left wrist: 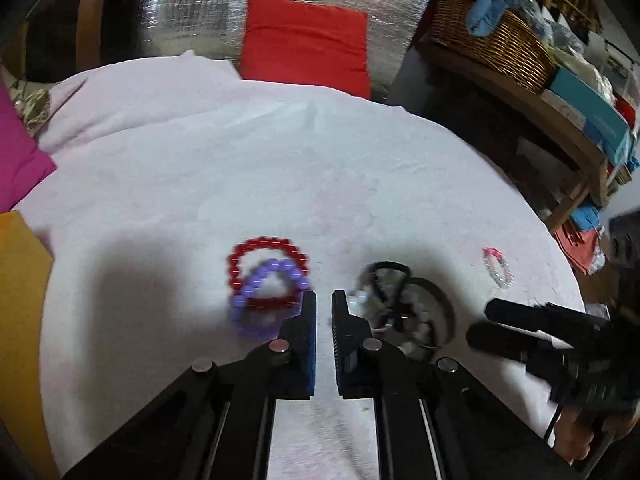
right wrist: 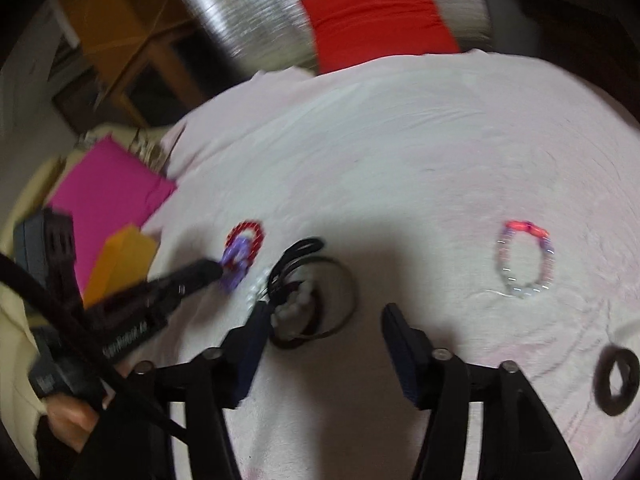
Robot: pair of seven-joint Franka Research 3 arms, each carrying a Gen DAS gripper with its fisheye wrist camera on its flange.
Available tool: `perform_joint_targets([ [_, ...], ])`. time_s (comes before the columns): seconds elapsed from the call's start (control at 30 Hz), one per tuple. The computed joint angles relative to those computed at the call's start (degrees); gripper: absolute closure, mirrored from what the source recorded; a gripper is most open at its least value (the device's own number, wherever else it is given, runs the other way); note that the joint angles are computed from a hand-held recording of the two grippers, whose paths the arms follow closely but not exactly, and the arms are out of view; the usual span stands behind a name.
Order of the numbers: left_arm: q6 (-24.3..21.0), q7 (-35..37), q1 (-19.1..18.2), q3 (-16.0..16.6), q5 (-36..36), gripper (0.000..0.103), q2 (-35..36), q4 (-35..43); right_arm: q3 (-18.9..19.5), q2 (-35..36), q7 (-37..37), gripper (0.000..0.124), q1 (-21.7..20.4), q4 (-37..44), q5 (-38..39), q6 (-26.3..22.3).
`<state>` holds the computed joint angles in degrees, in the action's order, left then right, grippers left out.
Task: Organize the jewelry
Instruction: 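Move both tools toward the cluster of white beads and silver bangle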
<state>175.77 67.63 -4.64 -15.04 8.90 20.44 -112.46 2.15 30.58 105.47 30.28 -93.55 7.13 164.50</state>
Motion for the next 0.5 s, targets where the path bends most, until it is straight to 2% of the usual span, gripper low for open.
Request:
perform_joint_targets([
  [0.1, 0.4, -2.0, -0.9, 2.2, 0.8, 0.096, -1.0, -1.1, -5.2, 0.9, 2.1, 0.05, 5.1, 1.0, -7.0, -0.7],
  [0.27, 0.0, -1.1, 0.8, 0.5, 0.2, 0.096, -1.2, -1.6, -4.7, 4.4, 2.8, 0.047, 4.9, 5.9, -9.1, -5.8],
  [0.37, -0.4, -0.9, 0.4, 0.7, 0.5, 0.096, -1.1, -1.4, -6.5, 5.7, 5.2, 0.048, 6.2, 6.9, -11.8, -5.6],
  [0.47, -0.8, -0.7, 0.6, 0.4, 0.0, 0.096, -1.0, -1.2, -6.6, 5.8, 5.8, 0.063, 6.2, 6.2, -12.8, -3.1],
  [0.5, -0.8, -0.6, 0.5, 0.5, 0.0, 0.096, -1.0, -1.2, -6.0, 5.8, 5.5, 0.063, 5.7, 6.2, -12.4, -2.9],
])
